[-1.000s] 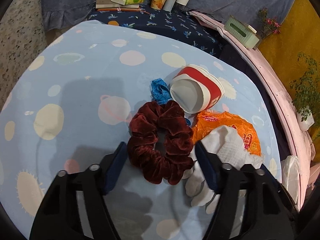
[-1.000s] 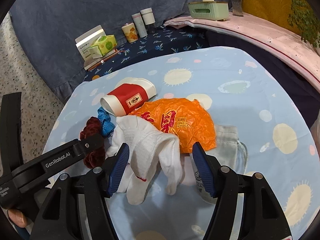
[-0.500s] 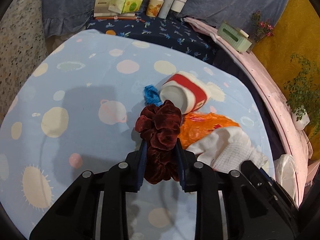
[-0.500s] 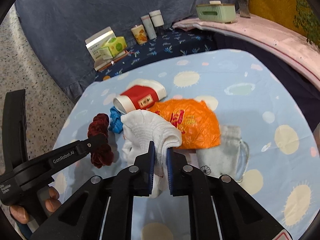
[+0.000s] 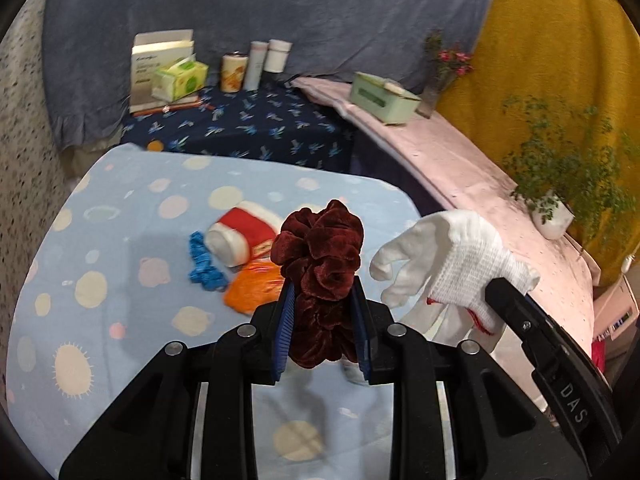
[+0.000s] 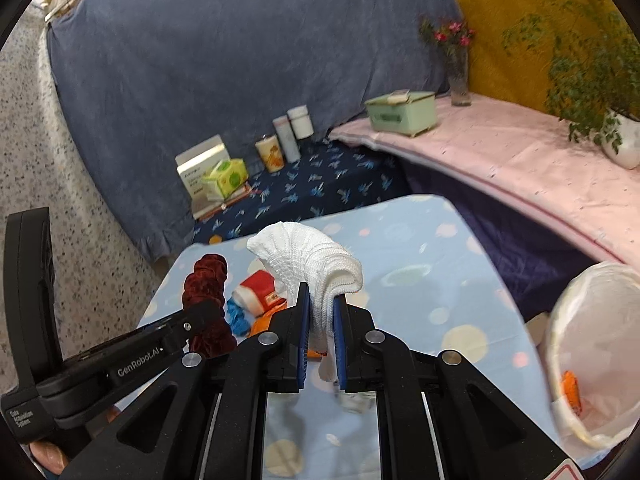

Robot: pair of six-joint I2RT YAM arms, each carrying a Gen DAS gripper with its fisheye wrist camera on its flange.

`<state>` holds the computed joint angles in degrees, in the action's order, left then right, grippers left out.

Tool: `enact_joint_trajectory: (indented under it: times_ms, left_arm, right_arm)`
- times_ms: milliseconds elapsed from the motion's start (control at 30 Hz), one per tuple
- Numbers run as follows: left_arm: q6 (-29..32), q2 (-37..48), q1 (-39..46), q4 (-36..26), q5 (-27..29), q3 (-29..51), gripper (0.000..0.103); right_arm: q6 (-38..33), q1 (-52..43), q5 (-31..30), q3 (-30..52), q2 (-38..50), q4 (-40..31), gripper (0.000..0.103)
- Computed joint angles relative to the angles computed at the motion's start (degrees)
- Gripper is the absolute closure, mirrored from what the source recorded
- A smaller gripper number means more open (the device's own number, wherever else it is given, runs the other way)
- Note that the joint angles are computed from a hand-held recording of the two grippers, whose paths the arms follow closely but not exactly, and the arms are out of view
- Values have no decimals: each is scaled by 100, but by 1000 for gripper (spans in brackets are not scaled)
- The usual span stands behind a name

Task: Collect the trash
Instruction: 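Lift scrunchie and glove and carry both tools over the wastebasket, then open the left tool over the basket while the right releases the glove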

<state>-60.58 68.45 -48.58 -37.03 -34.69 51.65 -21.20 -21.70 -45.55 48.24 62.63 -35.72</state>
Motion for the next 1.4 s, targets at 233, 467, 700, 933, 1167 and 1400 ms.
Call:
enact_joint_trajectory:
  times_ms: [233, 467, 700, 933, 1167, 1400]
  left_arm:
    - [52, 1055, -799, -115, -328, 1192, 77]
    - [349, 2158, -1267, 7, -255, 2279, 77]
    - [635, 3215, -1565, 5, -37, 3392, 77]
    - [902, 4050, -1634, 39, 373, 4289, 77]
    - [1008, 4810, -1603, -31, 766, 5104, 77]
    - [1019, 5305, -1591, -37, 978, 5578, 66]
  right_arm:
    - [-1034, -1564, -809, 872, 646, -826, 93]
    - [-1781, -2666, -1191, 1571, 1481, -1339, 93]
    - [-2178, -3392, -1278, 2239, 2346, -1576, 93]
    - [-2098, -3741, -1129, 2762, 3125, -1414, 93]
    - [-1988, -3943, -940, 3041, 3708, -1185, 93]
    - [-1925, -4007, -754, 3108, 3989, -910, 91]
